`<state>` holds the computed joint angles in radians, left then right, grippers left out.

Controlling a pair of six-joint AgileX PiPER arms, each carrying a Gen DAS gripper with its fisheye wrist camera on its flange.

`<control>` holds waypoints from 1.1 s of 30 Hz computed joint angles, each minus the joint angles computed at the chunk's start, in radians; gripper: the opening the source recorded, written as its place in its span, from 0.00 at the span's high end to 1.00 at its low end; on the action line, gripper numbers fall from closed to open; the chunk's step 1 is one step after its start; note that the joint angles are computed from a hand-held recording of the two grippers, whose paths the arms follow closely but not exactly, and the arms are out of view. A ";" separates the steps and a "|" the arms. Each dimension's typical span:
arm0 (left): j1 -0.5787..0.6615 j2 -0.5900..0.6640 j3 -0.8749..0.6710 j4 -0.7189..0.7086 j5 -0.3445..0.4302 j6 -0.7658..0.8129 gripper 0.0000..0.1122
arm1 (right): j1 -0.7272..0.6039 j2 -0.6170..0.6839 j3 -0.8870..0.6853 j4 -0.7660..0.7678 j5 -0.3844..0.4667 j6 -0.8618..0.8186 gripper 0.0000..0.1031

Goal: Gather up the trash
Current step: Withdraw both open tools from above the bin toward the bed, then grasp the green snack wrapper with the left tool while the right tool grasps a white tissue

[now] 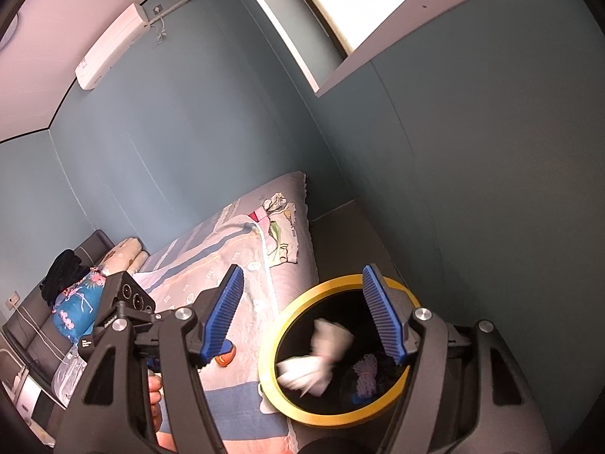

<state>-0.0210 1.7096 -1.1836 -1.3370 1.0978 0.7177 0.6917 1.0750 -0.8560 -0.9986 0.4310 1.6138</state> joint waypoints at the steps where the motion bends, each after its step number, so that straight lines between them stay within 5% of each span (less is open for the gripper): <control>1: 0.016 -0.009 0.003 0.000 0.009 0.005 0.22 | 0.005 0.004 -0.005 -0.001 0.003 -0.002 0.39; 15: 0.313 -0.139 -0.005 0.125 0.067 -0.013 0.20 | 0.106 0.195 -0.215 0.047 0.037 -0.114 0.38; 26: 0.624 -0.124 -0.076 0.246 0.096 0.029 0.18 | 0.156 0.547 -0.562 0.273 0.007 -0.381 0.37; 33: 0.771 -0.036 -0.147 0.322 0.043 0.054 0.17 | 0.186 0.828 -0.877 0.457 0.078 -0.596 0.37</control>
